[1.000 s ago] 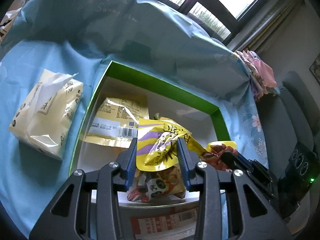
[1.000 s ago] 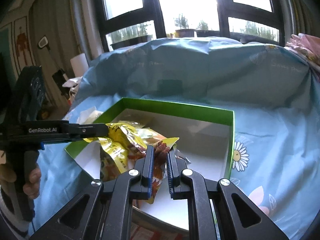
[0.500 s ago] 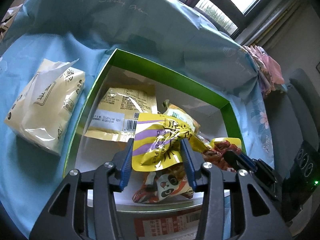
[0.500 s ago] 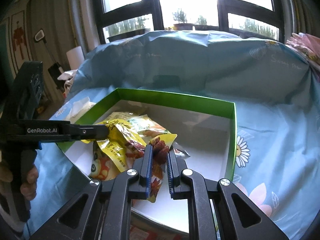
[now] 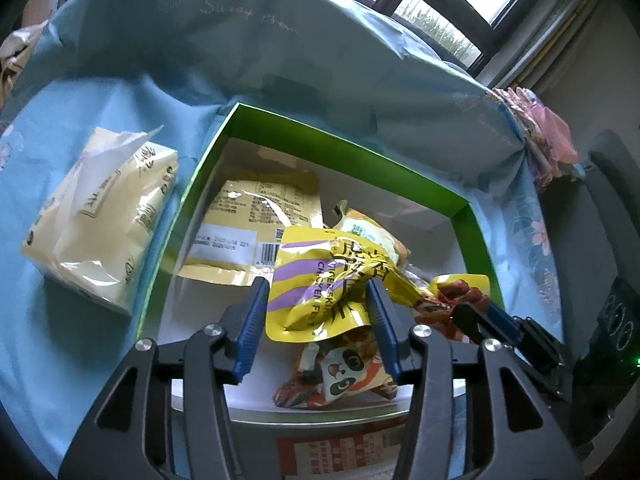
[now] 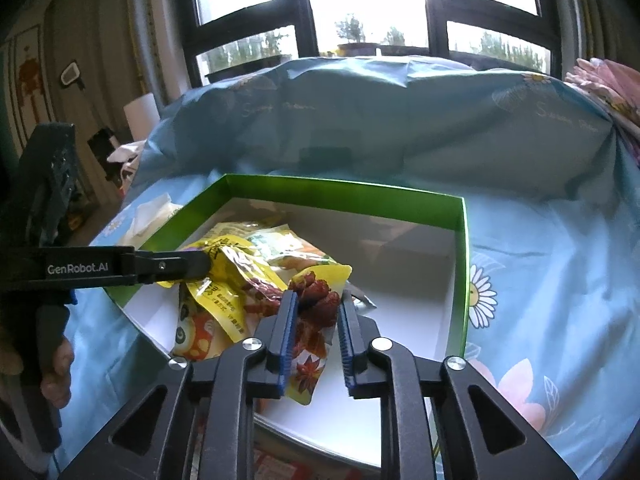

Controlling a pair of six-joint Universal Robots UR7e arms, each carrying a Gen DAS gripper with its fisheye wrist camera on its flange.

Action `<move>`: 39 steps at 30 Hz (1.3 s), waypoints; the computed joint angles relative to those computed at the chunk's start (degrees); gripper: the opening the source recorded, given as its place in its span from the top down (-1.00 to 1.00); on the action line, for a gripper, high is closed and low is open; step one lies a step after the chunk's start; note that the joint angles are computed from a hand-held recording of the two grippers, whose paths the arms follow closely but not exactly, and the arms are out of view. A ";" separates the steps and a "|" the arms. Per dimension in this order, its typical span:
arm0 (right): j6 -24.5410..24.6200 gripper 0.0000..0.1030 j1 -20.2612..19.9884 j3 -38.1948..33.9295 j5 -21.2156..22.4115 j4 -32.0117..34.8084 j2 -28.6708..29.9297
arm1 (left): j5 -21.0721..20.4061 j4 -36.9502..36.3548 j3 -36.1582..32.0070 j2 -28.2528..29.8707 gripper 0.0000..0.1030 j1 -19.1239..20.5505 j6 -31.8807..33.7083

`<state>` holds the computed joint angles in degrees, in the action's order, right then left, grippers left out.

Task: Organize snacks
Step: 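Open both grippers to release the striped bag into the box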

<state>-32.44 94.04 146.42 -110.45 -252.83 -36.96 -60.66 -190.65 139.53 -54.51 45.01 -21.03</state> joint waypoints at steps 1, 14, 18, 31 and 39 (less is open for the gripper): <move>-0.03 0.52 0.01 -0.09 -0.28 -0.06 -0.01 | 0.60 0.15 0.01 0.07 -0.07 -0.19 -0.16; 1.05 -0.03 0.59 0.37 -1.66 -3.31 0.30 | 5.81 -1.20 1.15 0.38 -0.60 -3.86 0.33; 2.02 -0.05 0.82 1.32 -1.52 -5.09 -0.08 | 8.28 -1.55 2.06 -0.37 -0.60 -5.61 0.05; 3.95 -0.23 0.81 5.08 0.71 -9.57 -0.09 | 16.47 -2.36 5.59 -1.31 -0.99 -12.79 -3.07; 3.70 -0.40 0.91 7.55 5.07 -13.13 0.51 | 23.26 0.05 8.43 -2.59 -0.99 -18.60 -7.16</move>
<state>-28.74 94.95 153.97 -105.38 -265.96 -36.45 -37.40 -190.60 147.96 -57.10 26.41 -28.19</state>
